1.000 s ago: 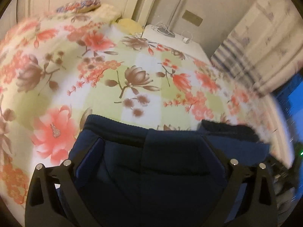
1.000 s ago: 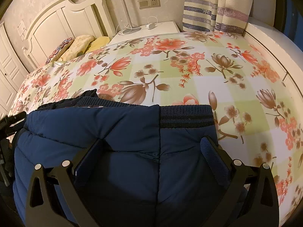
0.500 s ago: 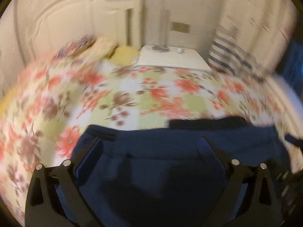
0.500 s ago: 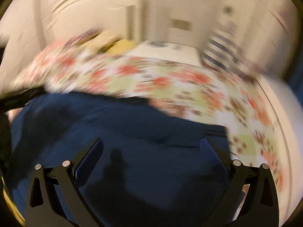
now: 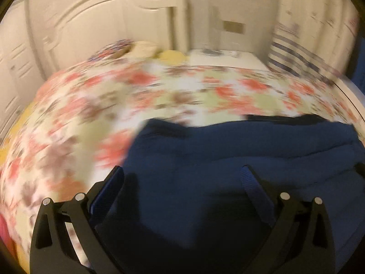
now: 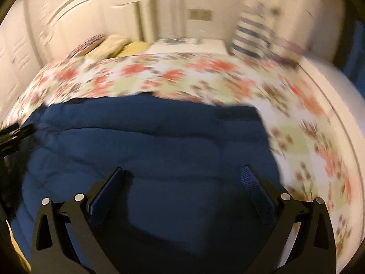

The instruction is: Fold large clothes

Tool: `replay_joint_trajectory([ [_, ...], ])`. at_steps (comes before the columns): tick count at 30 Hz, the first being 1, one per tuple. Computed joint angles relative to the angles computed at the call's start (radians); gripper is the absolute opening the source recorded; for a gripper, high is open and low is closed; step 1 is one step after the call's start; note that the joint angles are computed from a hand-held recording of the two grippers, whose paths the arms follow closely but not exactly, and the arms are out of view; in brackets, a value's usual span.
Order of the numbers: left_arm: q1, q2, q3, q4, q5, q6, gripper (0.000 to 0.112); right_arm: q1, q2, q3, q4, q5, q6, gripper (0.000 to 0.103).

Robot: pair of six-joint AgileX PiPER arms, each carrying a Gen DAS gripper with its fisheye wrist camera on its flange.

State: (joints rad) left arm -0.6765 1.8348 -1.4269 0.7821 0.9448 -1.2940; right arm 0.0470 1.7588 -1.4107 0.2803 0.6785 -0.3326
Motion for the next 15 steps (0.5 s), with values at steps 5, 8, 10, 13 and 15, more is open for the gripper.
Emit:
replay_joint_trajectory([
  [5, 0.186, -0.131, 0.23, -0.211, -0.302, 0.013, 0.101, -0.035, 0.032, 0.009, 0.104, 0.0, -0.077, 0.099],
  [8, 0.178, -0.117, 0.21, -0.208, -0.28, 0.021, 0.101, -0.036, 0.032, 0.018, 0.107, -0.004, -0.086, 0.099],
  [10, 0.148, -0.109, 0.191, -0.16, -0.235, -0.02, 0.101, -0.055, 0.021, 0.029, 0.156, 0.002, -0.122, 0.098],
  [13, 0.029, -0.102, 0.126, -0.011, -0.037, -0.119, 0.101, -0.036, -0.074, 0.105, 0.072, -0.067, -0.053, 0.098],
  [15, -0.056, -0.13, 0.112, 0.049, -0.007, -0.134, 0.101, -0.01, -0.153, 0.159, 0.128, -0.083, -0.116, 0.098],
])
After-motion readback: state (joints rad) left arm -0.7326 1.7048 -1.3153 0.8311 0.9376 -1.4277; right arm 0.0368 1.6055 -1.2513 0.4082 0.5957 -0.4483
